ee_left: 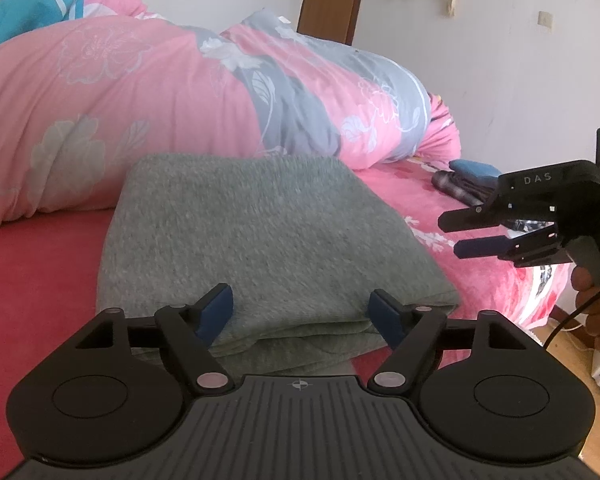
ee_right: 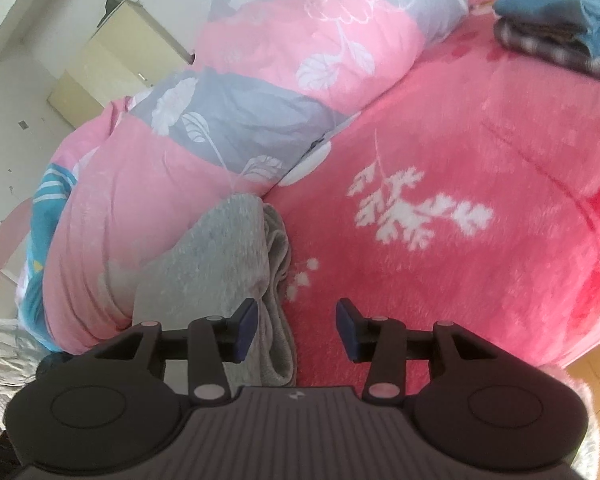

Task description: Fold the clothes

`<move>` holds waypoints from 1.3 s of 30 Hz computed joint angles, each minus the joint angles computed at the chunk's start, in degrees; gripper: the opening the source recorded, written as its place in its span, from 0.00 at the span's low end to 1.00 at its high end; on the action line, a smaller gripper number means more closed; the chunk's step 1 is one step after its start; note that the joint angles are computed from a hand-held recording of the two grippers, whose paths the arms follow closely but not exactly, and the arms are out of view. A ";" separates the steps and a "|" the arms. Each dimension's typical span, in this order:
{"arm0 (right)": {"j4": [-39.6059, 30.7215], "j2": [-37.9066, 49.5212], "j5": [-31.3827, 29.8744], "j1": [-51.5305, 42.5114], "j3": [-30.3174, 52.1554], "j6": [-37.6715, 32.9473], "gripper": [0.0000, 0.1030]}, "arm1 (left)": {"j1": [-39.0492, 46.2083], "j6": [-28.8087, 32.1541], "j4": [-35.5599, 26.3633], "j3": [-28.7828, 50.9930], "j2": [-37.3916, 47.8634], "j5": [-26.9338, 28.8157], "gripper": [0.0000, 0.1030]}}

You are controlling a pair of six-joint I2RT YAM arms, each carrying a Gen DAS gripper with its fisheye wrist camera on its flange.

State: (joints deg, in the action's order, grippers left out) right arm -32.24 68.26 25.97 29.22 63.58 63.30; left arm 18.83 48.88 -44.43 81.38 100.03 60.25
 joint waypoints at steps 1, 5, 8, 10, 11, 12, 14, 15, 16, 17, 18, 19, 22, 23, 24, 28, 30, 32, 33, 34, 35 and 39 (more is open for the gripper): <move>-0.44 0.21 0.52 0.28 0.40 0.09 0.45 | -0.01 0.02 -0.05 0.01 -0.03 -0.08 0.74; -1.45 0.61 1.85 1.01 1.21 0.59 0.45 | -0.04 0.00 -0.21 0.04 -0.15 -0.27 0.74; -2.17 0.60 2.45 1.40 1.52 1.05 0.46 | -0.08 -0.13 -0.17 0.01 -0.22 -0.36 0.74; -2.67 0.46 2.95 1.67 1.70 1.36 0.46 | -0.15 -0.44 -0.18 0.00 -0.32 -0.54 0.74; -2.96 0.38 3.33 1.89 1.82 1.55 0.46 | -0.21 -0.65 -0.16 0.00 -0.37 -0.64 0.74; -3.21 0.26 3.69 2.09 1.94 1.60 0.46 | -0.28 -0.83 -0.18 0.05 -0.37 -0.76 0.74; -3.77 0.11 4.52 2.54 2.27 1.73 0.46 | -0.33 -1.04 -0.33 0.16 -0.36 -0.87 0.74; -4.08 0.08 5.02 2.82 2.47 1.82 0.46 | -0.35 -1.14 -0.41 0.22 -0.35 -0.93 0.74; -4.44 0.08 5.46 3.09 2.76 1.69 0.46 | -0.35 -1.14 -0.41 0.22 -0.35 -0.93 0.74; -4.73 0.08 6.02 3.37 2.95 1.59 0.46 | -0.36 -1.22 -0.36 0.18 -0.39 -1.01 0.74; -5.01 0.08 6.60 3.66 3.13 1.50 0.46 | -0.41 -1.25 -0.34 0.22 -0.39 -1.10 0.74; -5.30 0.07 7.17 3.94 3.31 1.40 0.46 | -0.44 -1.13 -0.47 0.31 -0.38 -1.20 0.74; -5.53 0.12 8.24 4.40 3.50 1.15 0.47 | -0.47 -1.18 -1.14 0.91 -0.17 -1.43 0.74; -5.60 0.14 8.60 4.55 3.56 1.08 0.48 | -0.50 -1.22 -1.15 0.96 -0.17 -1.48 0.74; -5.68 0.16 8.96 4.71 3.62 1.00 0.48 | -0.53 -1.26 -1.16 1.00 -0.17 -1.54 0.74; -6.05 0.67 10.29 5.35 4.30 0.04 0.53 | -0.62 -1.27 -1.06 0.91 -0.35 -1.73 0.74; -6.24 0.96 11.03 5.74 4.77 -0.65 0.56 | -0.63 -1.25 -1.10 0.94 -0.35 -1.78 0.74; -6.16 1.06 11.36 5.86 4.98 -1.19 0.58 | -0.64 -1.22 -1.16 0.99 -0.34 -1.83 0.74; -6.10 1.10 11.51 5.91 5.07 -1.46 0.58 | -0.64 -1.22 -1.16 0.99 -0.34 -1.83 0.74; -6.05 1.14 11.66 5.96 5.16 -1.74 0.58 | -0.65 -1.19 -1.22 1.04 -0.33 -1.88 0.74; -5.75 1.06 11.26 5.78 5.08 -2.20 0.58 | -0.62 -1.15 -1.29 1.06 -0.31 -1.85 0.74; -5.24 1.51 10.66 5.21 5.61 -4.28 0.58 | -0.59 -1.09 -1.15 0.93 -0.39 -1.86 0.74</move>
State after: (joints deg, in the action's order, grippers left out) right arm -37.48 69.77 36.63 34.43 69.19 59.02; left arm 18.24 47.79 -45.58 82.31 99.64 58.39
